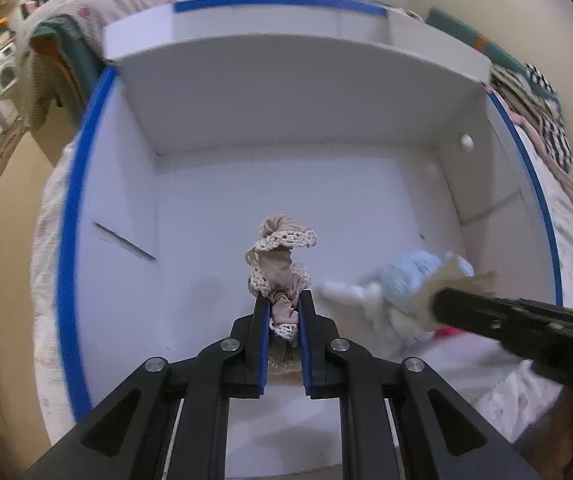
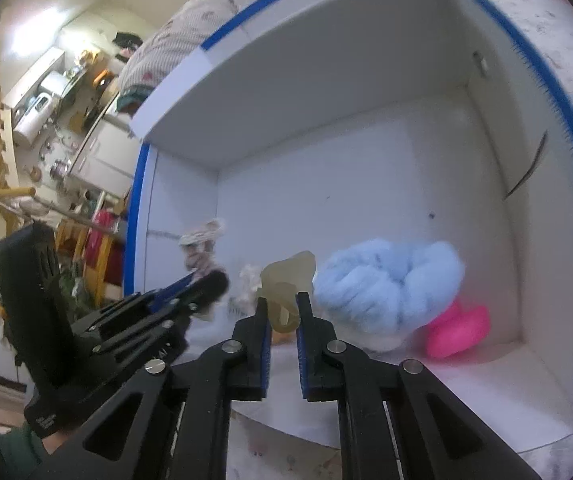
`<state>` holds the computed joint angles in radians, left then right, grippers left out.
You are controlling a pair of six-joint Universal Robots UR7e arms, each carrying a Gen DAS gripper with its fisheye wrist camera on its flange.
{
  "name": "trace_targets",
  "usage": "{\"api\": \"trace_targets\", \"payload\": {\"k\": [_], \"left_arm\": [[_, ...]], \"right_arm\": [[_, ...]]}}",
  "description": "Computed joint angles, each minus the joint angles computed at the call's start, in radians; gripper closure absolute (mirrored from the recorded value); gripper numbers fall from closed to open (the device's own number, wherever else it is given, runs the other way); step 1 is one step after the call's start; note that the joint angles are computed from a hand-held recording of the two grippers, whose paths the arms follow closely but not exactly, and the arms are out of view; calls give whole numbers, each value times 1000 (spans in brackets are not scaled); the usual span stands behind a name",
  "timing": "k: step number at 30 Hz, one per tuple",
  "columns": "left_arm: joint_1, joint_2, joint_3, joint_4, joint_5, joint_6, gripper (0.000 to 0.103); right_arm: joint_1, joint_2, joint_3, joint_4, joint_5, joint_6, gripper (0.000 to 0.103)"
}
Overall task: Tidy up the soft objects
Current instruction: 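Carry the lace cloth with the left tool while the right tool carries the pacifier into the box, then open both tools to release the lace cloth and pacifier in the box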
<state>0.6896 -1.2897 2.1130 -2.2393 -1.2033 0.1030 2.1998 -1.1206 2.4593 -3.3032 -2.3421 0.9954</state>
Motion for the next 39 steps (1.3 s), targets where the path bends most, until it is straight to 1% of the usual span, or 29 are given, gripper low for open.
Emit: {"api": "trace_targets", "payload": {"k": [3,8,9,12,14,15,16,17,18,19,21,24,26,28,29,30,32,35,37,39], "left_arm": [[-6,-4,4,20,-14,3,91],[-26,-18,31,2,7,21,91],[-29,-19,36,-4,11,27,89],[-28,-17,46,-16,18,42,87],[-28,-21,49,-17,24,49,84],[-29,-31,55,-15,25,50,78],[-30,-37,59,-18,29,51,68],[-32,-40,61,-25,33,51,61],[-35,-47,65,-34,37,50,48],[-38,-56,72,-51,43,53,41],[-44,-73,83,-79,52,62,39],[-53,-91,85,-82,63,68,39],[-50,-103,78,-75,57,60,39],[-50,-114,73,-68,58,51,39],[-52,-121,72,-63,64,49,39],[-54,-131,74,-62,70,50,39],[-58,-148,76,-56,86,48,39],[-59,-162,70,-19,85,29,39],[-55,-175,69,0,89,21,39],[-54,-190,71,25,92,13,39]], "right_arm": [[-2,14,-8,0,14,-6,91],[-6,19,-24,37,7,-6,90],[-4,19,-25,45,2,-3,90],[-3,21,-28,54,-2,2,88],[1,17,-35,91,-17,15,86],[3,17,-36,97,-22,19,86],[4,17,-33,92,-23,23,86],[7,16,-32,91,-27,30,85],[9,15,-30,91,-33,37,84],[11,14,-28,89,-36,41,83],[14,8,-24,88,-45,55,79],[21,-1,-20,105,-57,81,77],[28,-2,-21,117,-66,94,77],[39,-4,-23,137,-80,115,74],[45,-6,-19,139,-85,125,68],[50,-5,-17,133,-88,129,56],[65,0,-19,117,-102,126,39],[92,-2,-36,183,-139,168,37],[118,4,-43,193,-171,191,31],[147,5,-55,219,-198,206,14]]}}
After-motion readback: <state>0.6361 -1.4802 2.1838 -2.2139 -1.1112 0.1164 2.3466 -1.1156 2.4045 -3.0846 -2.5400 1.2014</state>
